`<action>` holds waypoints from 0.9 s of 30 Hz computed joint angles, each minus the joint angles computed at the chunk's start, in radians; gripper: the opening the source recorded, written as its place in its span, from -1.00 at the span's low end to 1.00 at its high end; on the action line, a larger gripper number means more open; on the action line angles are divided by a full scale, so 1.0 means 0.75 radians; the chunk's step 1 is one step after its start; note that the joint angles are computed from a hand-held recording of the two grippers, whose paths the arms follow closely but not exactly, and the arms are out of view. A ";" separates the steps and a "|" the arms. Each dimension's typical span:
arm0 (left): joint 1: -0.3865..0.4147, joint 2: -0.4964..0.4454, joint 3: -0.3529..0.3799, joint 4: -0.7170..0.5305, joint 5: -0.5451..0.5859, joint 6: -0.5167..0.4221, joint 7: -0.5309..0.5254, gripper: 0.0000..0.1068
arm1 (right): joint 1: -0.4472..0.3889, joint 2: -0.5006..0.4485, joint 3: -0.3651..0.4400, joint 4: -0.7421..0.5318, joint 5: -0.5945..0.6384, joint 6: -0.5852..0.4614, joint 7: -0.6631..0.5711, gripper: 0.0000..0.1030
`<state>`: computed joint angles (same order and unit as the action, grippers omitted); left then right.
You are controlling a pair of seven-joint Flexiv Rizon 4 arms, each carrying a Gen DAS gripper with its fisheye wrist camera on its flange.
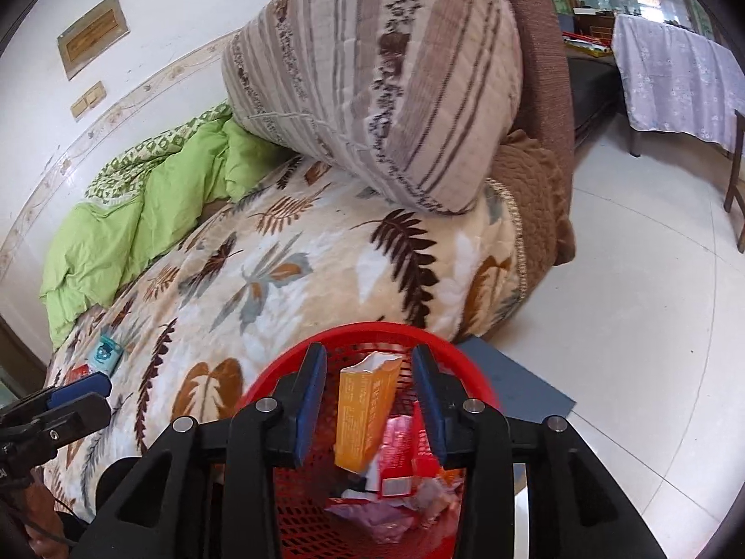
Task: Collect trash
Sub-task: 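Carry the orange box and snack bag to the red basket and open both tools, then move both open tools back over the remaining trash on the bed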
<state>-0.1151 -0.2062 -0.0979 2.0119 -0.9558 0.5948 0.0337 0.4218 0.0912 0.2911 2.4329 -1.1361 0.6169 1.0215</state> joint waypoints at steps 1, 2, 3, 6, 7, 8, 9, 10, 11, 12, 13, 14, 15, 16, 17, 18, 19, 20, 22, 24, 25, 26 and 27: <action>0.009 -0.014 0.005 -0.013 -0.018 0.028 0.005 0.06 | -0.009 -0.022 -0.018 -0.016 -0.040 0.025 0.002 -0.17; 0.015 -0.023 0.008 -0.021 -0.028 0.051 0.008 0.07 | -0.016 -0.044 -0.035 -0.039 -0.080 0.049 -0.009 -0.15; 0.023 -0.034 0.010 -0.032 -0.037 0.077 0.005 0.08 | -0.021 -0.064 -0.046 -0.058 -0.105 0.067 -0.023 -0.09; 0.071 -0.090 0.017 -0.093 -0.055 0.105 -0.040 0.11 | -0.043 -0.146 -0.097 -0.140 -0.208 0.172 -0.086 -0.03; 0.092 -0.115 0.019 -0.119 -0.061 0.109 -0.060 0.11 | -0.048 -0.175 -0.111 -0.171 -0.231 0.204 -0.115 -0.03; 0.111 -0.134 0.018 -0.140 -0.063 0.112 -0.076 0.12 | -0.052 -0.213 -0.128 -0.216 -0.258 0.240 -0.158 -0.03; 0.130 -0.157 0.018 -0.165 -0.062 0.117 -0.097 0.13 | -0.054 -0.240 -0.140 -0.245 -0.282 0.266 -0.179 -0.03; 0.148 -0.180 0.016 -0.188 -0.062 0.124 -0.118 0.13 | -0.058 -0.272 -0.156 -0.286 -0.309 0.303 -0.215 -0.03; 0.167 -0.207 0.014 -0.216 -0.059 0.133 -0.143 0.14 | -0.059 -0.297 -0.167 -0.317 -0.330 0.330 -0.237 -0.03; 0.183 -0.237 0.012 -0.245 -0.055 0.152 -0.173 0.14 | -0.058 -0.328 -0.180 -0.359 -0.351 0.356 -0.265 -0.03; 0.199 -0.263 0.009 -0.271 -0.050 0.170 -0.200 0.14 | -0.056 -0.358 -0.191 -0.400 -0.364 0.377 -0.296 -0.01; 0.214 -0.287 0.003 -0.294 -0.043 0.182 -0.226 0.14 | -0.053 -0.381 -0.201 -0.430 -0.375 0.399 -0.317 0.05; 0.233 -0.318 0.000 -0.327 -0.033 0.192 -0.261 0.14 | -0.051 -0.414 -0.213 -0.471 -0.387 0.434 -0.348 0.07; 0.248 -0.338 -0.007 -0.347 -0.027 0.201 -0.286 0.14 | -0.049 -0.444 -0.225 -0.509 -0.394 0.464 -0.373 0.07; 0.265 -0.365 -0.012 -0.376 -0.023 0.216 -0.318 0.14 | -0.047 -0.483 -0.239 -0.558 -0.400 0.503 -0.405 0.07; 0.280 -0.386 -0.018 -0.397 -0.020 0.232 -0.340 0.14 | -0.043 -0.509 -0.250 -0.591 -0.395 0.531 -0.431 0.07; 0.294 -0.411 -0.024 -0.421 -0.019 0.260 -0.362 0.14 | -0.037 -0.538 -0.260 -0.627 -0.382 0.555 -0.462 0.07; 0.305 -0.430 -0.033 -0.439 -0.019 0.291 -0.375 0.14 | -0.029 -0.570 -0.271 -0.667 -0.365 0.578 -0.497 0.07; 0.323 -0.476 -0.050 -0.475 -0.028 0.389 -0.390 0.14 | -0.014 -0.636 -0.295 -0.747 -0.321 0.634 -0.579 0.08; 0.343 -0.515 -0.071 -0.507 -0.028 0.470 -0.400 0.14 | 0.006 -0.713 -0.314 -0.840 -0.227 0.677 -0.701 0.12; 0.351 -0.542 -0.079 -0.530 -0.025 0.524 -0.410 0.14 | 0.011 -0.752 -0.323 -0.886 -0.183 0.708 -0.753 0.14; 0.360 -0.561 -0.090 -0.545 -0.017 0.562 -0.419 0.14 | 0.010 -0.812 -0.321 -0.956 -0.107 0.743 -0.836 0.19; 0.370 -0.586 -0.100 -0.566 -0.009 0.603 -0.428 0.14 | 0.012 -0.850 -0.319 -1.003 -0.044 0.756 -0.893 0.20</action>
<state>0.1622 -0.6455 -0.1726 1.5877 -0.9623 1.0471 -0.2872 0.4307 -0.5465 0.0522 1.6804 -1.1690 1.1838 0.3514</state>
